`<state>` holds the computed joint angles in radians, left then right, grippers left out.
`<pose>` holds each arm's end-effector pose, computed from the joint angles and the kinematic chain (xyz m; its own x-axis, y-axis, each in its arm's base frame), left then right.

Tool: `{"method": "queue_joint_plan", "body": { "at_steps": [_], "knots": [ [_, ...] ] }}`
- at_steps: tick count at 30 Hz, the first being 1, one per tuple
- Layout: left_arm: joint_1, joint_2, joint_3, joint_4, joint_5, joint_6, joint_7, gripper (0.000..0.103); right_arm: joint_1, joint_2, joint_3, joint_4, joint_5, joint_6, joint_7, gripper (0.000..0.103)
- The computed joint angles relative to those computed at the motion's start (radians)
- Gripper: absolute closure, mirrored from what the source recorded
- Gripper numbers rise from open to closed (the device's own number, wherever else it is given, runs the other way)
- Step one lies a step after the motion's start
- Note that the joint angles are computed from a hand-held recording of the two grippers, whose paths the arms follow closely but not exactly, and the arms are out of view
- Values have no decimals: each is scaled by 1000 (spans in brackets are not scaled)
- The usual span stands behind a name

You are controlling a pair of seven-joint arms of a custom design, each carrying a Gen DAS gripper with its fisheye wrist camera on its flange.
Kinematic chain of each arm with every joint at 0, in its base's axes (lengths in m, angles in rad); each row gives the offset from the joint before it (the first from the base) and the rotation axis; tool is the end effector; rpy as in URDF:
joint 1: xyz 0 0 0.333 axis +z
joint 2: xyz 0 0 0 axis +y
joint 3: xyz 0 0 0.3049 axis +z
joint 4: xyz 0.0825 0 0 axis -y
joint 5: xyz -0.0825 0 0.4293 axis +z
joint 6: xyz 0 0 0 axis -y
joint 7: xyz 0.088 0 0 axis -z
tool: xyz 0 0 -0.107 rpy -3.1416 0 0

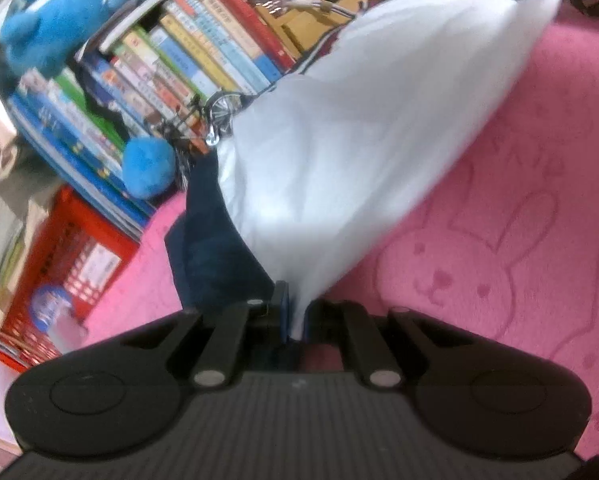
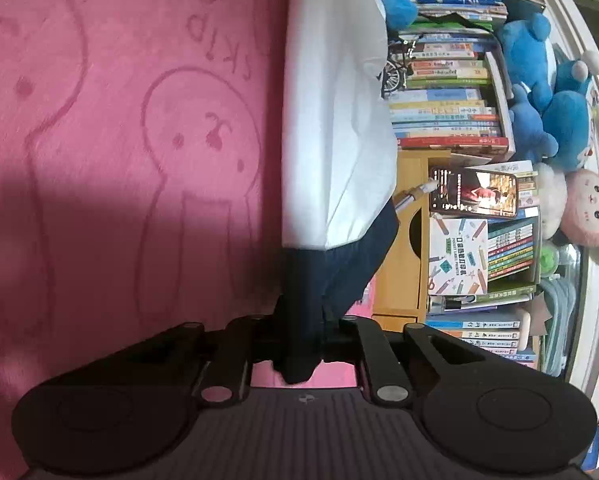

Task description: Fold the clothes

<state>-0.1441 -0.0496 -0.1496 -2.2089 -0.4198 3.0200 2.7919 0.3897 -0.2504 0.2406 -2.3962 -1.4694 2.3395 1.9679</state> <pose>0.5878 -0.1470 0.4634 -0.6687 -0.5177 -0.5337 -0.1926 0.8139 -0.5482 0.4327 0.2969 0.4056 0.3881 -0.0995 0.9162 -0.3013 -0.9532 0.0241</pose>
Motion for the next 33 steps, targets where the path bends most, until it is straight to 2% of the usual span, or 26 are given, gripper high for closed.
{"method": "queue_joint_plan", "body": {
  "at_steps": [2, 3, 7, 8, 9, 10, 11, 14, 19, 22, 23, 26, 28, 29, 30, 32, 33],
  "knots": [
    [-3, 4, 8, 21, -62, -39, 16, 96, -1, -11, -1, -8, 28, -28, -25, 87],
    [-5, 4, 10, 24, -102, -45, 38, 95, -2, -13, 2, -7, 73, -83, -47, 92],
    [-8, 6, 15, 37, -246, -70, 115, 96, -9, -78, 7, -55, 209, -271, -63, 91],
    [-6, 6, 14, 40, -258, -76, 117, 97, -5, -97, 10, -63, 234, -284, -46, 87],
    [-3, 7, 13, 43, -268, -83, 117, 97, 1, -116, 17, -71, 238, -279, -23, 69],
    [-1, 7, 12, 46, -277, -89, 116, 97, 7, -130, 25, -75, 222, -253, 1, 54],
    [1, 8, 12, 49, -287, -96, 115, 97, 12, -133, 33, -68, 197, -214, 28, 34],
    [9, 9, 10, 58, -294, -118, 96, 97, 30, -75, 43, 22, 165, -57, 108, 31],
    [18, 15, 10, 72, -308, -149, 88, 97, 61, 169, 35, 285, 85, 226, 227, 23],
    [23, 19, 10, 82, -338, -170, 92, 97, 101, 341, 6, 456, 37, 297, 230, 23],
    [24, 20, 10, 84, -354, -174, 103, 96, 115, 384, -6, 503, 30, 291, 240, 28],
    [25, 20, 9, 80, -411, -173, 152, 96, 158, 506, -44, 647, 27, 271, 255, 30],
    [25, 20, 9, 80, -448, -173, 188, 96, 188, 544, -74, 696, 31, 207, 239, 48],
    [26, 20, 9, 81, -466, -176, 204, 96, 196, 545, -91, 695, 40, 184, 219, 53],
    [27, 21, 10, 82, -481, -178, 220, 96, 198, 526, -104, 666, 67, 181, 204, 64],
    [26, 20, 10, 81, -530, -178, 268, 96, 204, 489, -129, 609, 112, 171, 175, 79],
    [27, 20, 10, 81, -553, -178, 293, 96, 212, 464, -138, 571, 98, 150, 173, 82]
  ]
}}
